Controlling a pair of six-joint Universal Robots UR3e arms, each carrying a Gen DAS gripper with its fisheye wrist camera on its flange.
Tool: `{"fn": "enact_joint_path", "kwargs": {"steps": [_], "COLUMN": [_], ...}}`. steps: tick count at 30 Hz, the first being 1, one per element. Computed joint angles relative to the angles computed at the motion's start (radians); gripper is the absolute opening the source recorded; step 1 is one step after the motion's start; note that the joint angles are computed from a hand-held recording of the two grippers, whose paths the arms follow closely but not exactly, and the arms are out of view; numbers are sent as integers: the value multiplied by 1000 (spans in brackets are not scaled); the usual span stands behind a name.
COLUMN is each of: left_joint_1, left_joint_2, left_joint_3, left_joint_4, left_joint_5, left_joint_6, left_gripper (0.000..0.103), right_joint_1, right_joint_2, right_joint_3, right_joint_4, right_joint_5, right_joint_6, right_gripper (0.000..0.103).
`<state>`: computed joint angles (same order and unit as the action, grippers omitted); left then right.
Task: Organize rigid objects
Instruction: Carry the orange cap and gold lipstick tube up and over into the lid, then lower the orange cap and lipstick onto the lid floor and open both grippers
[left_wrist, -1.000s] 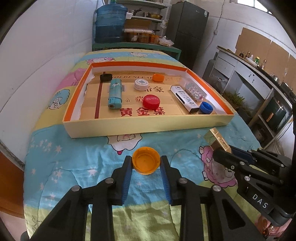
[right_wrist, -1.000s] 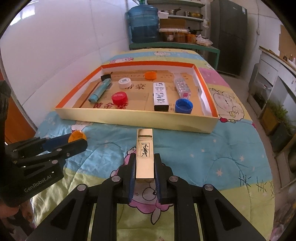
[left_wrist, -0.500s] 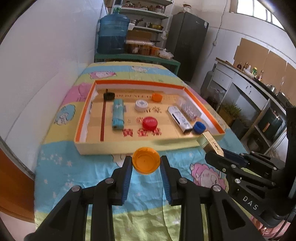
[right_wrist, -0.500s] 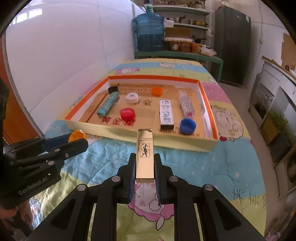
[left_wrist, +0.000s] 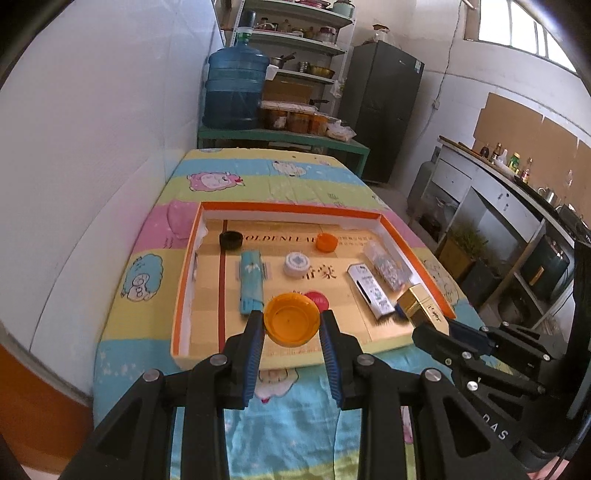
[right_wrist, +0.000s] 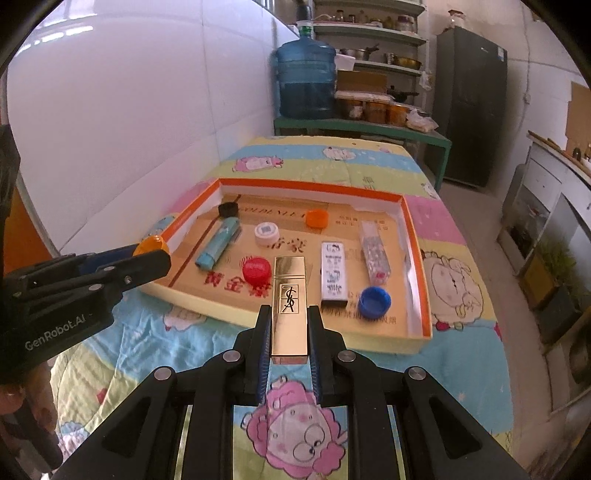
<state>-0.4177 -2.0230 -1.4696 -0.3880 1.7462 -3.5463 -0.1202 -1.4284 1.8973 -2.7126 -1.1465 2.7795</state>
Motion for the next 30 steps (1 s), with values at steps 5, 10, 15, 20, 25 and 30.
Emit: {"fn": "enact_joint_path", "kwargs": {"steps": [5,10,15,20,25,30], "left_joint_1": [15,27,45,60,70,79], "left_joint_2": [-48,-97,-157,-215,-273,-327], "left_joint_3": [70,127,200,264,335,408], "left_joint_4": [-21,-38,-68,-94,-125,-161], "left_joint_5": [-18,-29,-47,-61,-70,-77], "left_joint_6": [6,10,13,22,23,31], "left_gripper": [31,31,31,31,31,31], "right_joint_1": [15,30,49,67,78,87], "right_joint_2": [53,118,184,257,326,375], "right_joint_3": [-65,-131,-195,-266,-333,-375], "right_joint_4": [11,14,18,23,40,48], "right_joint_5": [0,-2,-7,-17,-22,-24], "right_joint_6": [14,25,29,35,44,47], "right_gripper": [18,18,18,18,18,18]}}
